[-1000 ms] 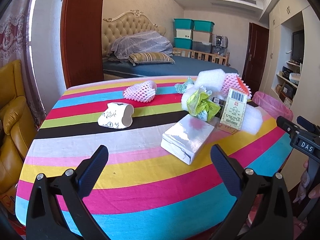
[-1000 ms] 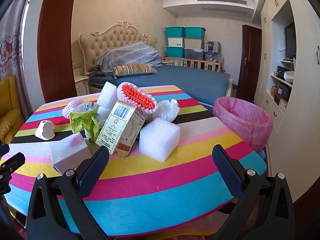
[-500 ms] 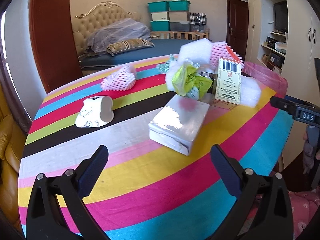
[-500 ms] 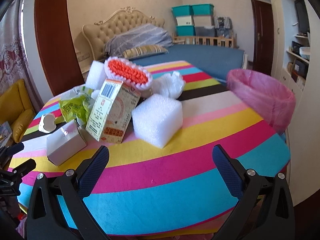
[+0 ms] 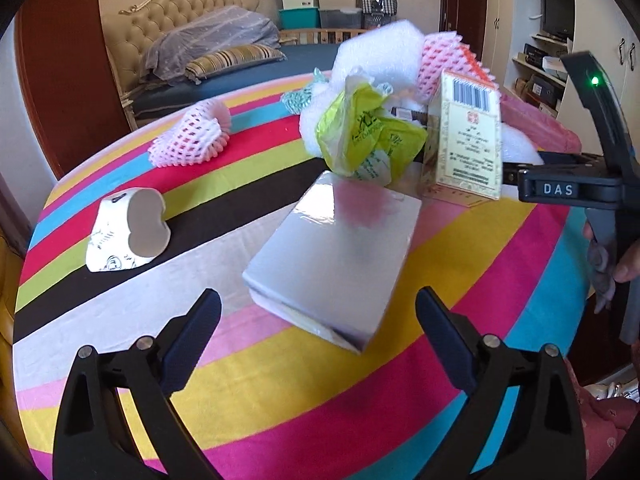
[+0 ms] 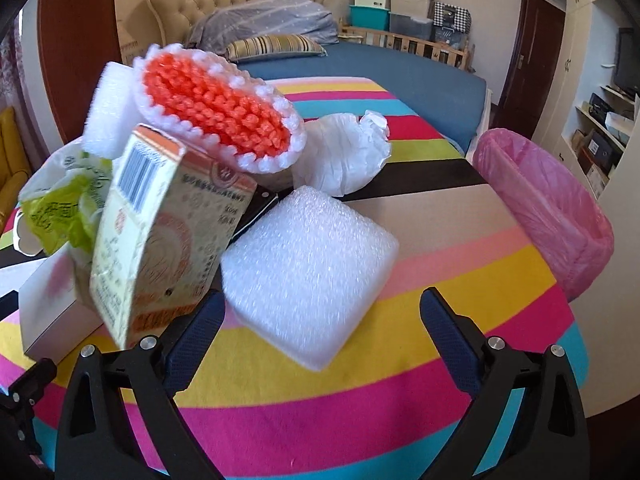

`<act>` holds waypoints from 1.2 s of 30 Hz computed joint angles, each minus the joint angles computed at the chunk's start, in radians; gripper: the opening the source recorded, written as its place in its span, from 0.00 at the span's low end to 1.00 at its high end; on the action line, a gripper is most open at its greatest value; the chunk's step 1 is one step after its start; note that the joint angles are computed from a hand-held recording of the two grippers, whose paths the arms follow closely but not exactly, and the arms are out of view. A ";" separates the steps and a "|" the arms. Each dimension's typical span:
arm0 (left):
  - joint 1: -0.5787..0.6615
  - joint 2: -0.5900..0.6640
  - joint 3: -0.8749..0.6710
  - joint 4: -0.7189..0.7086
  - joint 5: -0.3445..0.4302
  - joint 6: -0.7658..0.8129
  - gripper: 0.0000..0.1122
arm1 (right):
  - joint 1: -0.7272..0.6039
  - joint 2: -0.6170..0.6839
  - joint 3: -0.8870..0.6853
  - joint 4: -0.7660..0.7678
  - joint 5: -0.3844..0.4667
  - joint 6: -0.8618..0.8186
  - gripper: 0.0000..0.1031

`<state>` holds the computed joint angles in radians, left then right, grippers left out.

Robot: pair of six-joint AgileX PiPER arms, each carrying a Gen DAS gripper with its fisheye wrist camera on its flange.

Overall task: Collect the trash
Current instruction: 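Grasp the white foam block with the right tool while the left tool grasps the silver box, then carry both items to the pink wastebasket and open both tools to drop them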

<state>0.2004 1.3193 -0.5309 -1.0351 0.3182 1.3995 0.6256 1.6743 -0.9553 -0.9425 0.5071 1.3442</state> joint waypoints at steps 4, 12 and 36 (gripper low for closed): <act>-0.061 0.077 -0.062 0.096 -0.051 -0.121 0.82 | -0.043 -0.012 0.022 0.027 -0.077 -0.036 0.73; -0.046 0.119 -0.091 -0.048 -0.034 0.020 0.65 | -0.014 -0.151 0.214 -0.345 -0.102 0.347 0.71; -0.533 -0.060 -0.218 0.171 -0.094 -0.442 0.63 | -0.460 -0.549 0.462 -0.678 -0.274 0.445 0.71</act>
